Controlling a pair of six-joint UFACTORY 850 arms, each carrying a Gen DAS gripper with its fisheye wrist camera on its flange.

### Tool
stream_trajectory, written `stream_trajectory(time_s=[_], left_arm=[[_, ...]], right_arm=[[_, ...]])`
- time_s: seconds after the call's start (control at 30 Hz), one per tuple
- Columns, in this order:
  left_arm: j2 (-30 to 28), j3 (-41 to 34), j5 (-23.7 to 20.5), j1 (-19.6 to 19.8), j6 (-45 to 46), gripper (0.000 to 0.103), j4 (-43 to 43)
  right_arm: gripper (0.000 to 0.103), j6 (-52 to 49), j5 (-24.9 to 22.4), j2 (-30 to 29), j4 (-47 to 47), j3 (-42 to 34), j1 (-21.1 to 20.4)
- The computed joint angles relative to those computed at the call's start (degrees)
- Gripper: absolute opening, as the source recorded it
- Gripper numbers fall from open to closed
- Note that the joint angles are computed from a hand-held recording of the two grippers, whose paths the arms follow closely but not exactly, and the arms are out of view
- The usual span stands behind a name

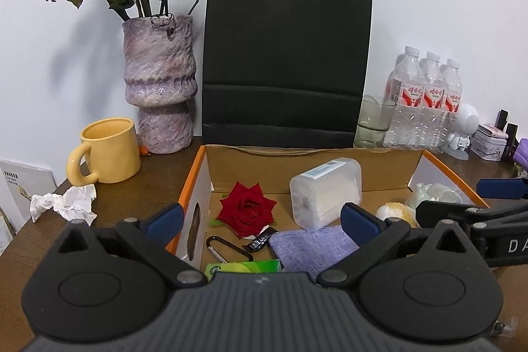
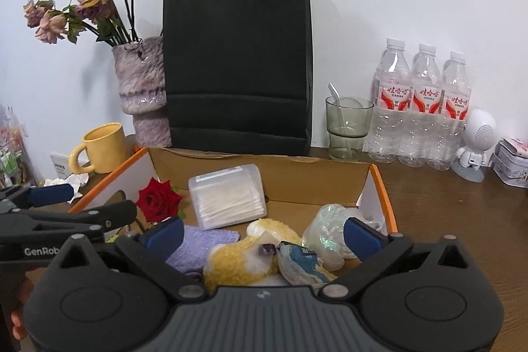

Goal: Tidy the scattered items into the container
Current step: 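Withdraw both tools from the box toward the remaining items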

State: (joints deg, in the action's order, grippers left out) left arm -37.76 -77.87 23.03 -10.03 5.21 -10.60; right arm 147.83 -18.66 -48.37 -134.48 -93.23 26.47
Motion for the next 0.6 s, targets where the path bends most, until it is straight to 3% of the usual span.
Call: stream_trajectory(time_s=[0.33,0.6], left_arm=[[0.45,0.46,-0.21,0.12,-1.69,0.103,1.50],[5.94,7.57,3.76,1.86,-10.44,0.103,10.15]], right_arm=[[0.103,-0.89,0.10,0.38,1.14,0.39,-0.13],[0.103,4.53,-5.10,6.89,-3.06,10.54,0.05]])
